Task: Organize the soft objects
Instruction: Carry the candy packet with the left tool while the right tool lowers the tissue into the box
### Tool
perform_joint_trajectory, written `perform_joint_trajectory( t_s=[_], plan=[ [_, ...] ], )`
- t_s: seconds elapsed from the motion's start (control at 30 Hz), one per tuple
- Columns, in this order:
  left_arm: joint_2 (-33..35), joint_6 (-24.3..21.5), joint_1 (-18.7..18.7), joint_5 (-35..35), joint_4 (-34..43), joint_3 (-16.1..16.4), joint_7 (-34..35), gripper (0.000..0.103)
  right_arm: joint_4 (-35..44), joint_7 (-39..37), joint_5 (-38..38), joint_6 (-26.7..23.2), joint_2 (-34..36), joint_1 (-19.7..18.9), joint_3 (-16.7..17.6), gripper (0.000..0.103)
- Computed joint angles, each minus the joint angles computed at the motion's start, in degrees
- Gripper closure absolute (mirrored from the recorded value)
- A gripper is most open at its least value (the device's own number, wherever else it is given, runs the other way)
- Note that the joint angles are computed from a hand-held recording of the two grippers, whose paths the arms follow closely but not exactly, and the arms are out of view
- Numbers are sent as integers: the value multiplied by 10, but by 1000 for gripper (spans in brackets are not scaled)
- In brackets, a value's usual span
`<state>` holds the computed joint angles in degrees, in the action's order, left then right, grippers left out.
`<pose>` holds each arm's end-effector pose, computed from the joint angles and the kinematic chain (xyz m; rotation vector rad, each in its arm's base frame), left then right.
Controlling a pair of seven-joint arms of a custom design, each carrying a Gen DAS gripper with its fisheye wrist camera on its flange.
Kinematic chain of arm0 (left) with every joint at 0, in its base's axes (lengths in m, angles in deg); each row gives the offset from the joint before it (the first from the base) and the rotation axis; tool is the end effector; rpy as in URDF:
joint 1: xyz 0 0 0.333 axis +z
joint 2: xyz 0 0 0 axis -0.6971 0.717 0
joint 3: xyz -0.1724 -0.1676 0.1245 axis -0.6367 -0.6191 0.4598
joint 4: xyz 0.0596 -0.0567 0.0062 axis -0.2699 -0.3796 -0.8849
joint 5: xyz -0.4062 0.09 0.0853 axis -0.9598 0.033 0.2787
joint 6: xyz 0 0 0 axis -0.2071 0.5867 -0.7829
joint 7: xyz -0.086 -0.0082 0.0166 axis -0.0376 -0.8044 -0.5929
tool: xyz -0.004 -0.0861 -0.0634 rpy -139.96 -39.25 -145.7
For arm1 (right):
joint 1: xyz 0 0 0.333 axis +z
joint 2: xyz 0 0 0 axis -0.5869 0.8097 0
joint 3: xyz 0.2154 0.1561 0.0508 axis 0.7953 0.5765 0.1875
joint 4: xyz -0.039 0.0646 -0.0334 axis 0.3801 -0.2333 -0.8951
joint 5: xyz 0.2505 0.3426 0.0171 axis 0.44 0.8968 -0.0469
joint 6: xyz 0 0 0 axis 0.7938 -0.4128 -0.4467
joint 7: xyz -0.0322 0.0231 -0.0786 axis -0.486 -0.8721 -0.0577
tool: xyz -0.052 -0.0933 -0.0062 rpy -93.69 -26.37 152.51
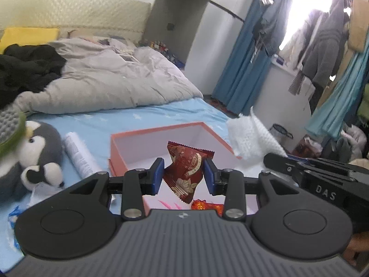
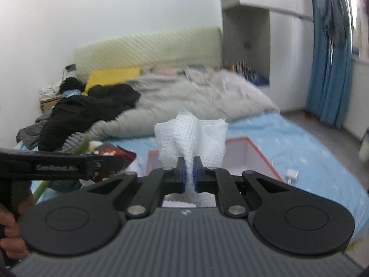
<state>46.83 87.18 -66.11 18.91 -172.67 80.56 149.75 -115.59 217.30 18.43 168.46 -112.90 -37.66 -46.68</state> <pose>0.5128 -0.2133 0.5290 -1.5501 1.9817 -1.3315 0.4442 0.1754 0.5236 -1.5392 1.5222 -0.8092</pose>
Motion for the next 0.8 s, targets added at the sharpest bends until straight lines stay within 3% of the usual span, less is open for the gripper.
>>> perform_joint_trajectory(
  t_s=[0.13,0.27,0.33,0.5,0.6,0.8],
  plan=[
    [67,-30,27,61,65,-27,-47,60,23,-32,22,-35,41,34,-53,92],
    [138,-79,52,104,141,-50,-77,60,44,-51,27,-68,76,46,-77,92],
    [173,-114,63,132,178,-63,-88,60,51,-73,48,-79,95,70,-106,92],
    [231,-157,75,224,229,-82,-148,60,71,-99,93,-105,142,93,-143,92],
    [263,-203,85,231,263,-90,-158,60,79,-99,106,-120,165,93,-147,92],
    [286,-217,90,258,279,-96,-177,59,73,-116,126,-127,179,103,-156,91]
  ],
)
